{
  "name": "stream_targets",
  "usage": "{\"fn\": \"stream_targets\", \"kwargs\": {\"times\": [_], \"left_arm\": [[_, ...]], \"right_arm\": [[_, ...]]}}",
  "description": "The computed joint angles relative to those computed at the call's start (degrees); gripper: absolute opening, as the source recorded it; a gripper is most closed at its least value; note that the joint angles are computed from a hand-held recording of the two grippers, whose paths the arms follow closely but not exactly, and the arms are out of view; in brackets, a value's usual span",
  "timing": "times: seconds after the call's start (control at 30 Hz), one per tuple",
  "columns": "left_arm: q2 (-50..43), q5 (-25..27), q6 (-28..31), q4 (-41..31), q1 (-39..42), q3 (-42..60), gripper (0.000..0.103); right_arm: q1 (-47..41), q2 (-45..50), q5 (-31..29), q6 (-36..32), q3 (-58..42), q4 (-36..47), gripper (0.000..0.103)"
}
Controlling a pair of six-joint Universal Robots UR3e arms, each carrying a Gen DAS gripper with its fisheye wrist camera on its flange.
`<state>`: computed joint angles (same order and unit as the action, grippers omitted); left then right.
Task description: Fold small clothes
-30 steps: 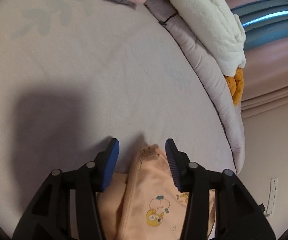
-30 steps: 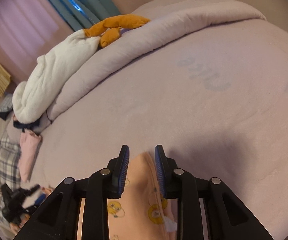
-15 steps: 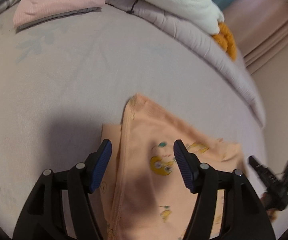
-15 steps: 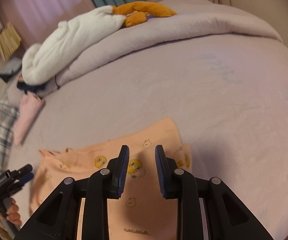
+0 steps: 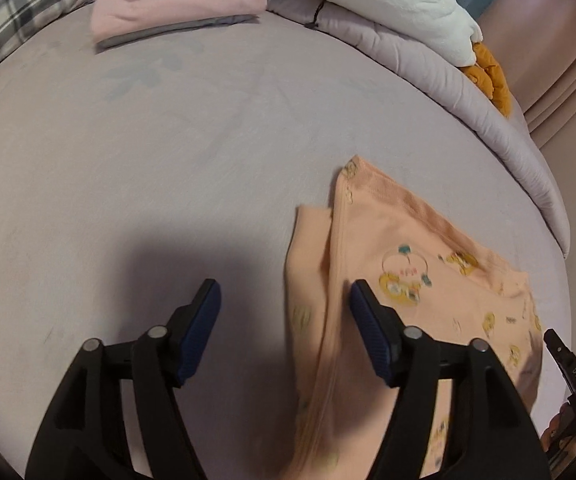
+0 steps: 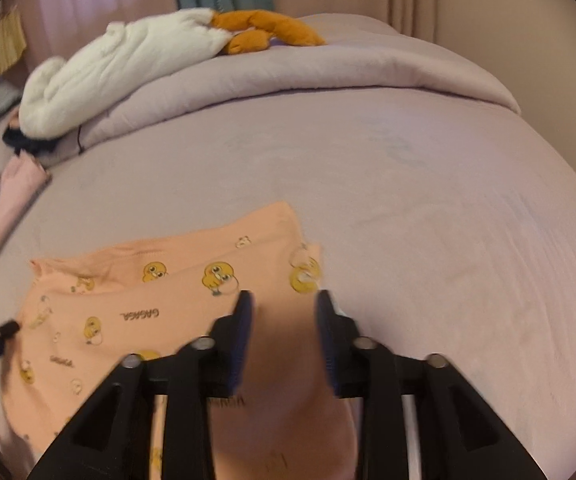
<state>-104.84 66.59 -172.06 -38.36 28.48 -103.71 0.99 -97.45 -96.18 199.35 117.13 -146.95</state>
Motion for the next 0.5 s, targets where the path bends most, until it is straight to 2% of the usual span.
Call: {"fn": "stream_targets", "kwargs": {"times": [0.07,0.17,0.27,0.33,0.43,0.5], "left_arm": [[3.9,-2.1,3.1,-1.2,1.5,-3.7,0.083],[9.7,-5.0,7.5,-4.6,3.4,-8.7,0.086],[11.8,-7.6,10.6,-8.6,4.8,-11.4,0.087],[12.9,-7.2,11.6,-10.3,5.2,-13.2,0.087],[14.8,-8.1,12.1,-7.3,6.0,-17.0,0.087],[15.7,-9.3,12.7,-9.1,6.4,-17.5,0.086]], "right_arm": [[-1.0,-4.8,1.4,0.9,3.6,0.0,0.057],[-4.9,-14.0,6.2,2.8,10.1,2.0,0.062],[-9.4,-22.0,12.6,5.4,17.0,5.1,0.062],[-9.7,-24.6,14.3,5.9,20.1,6.9,0.062],[-9.0,-27.3,14.4,7.9,23.7,7.6,0.062],[-9.1,-29.0,15.9,9.5,26.7,4.9,0.062]]}}
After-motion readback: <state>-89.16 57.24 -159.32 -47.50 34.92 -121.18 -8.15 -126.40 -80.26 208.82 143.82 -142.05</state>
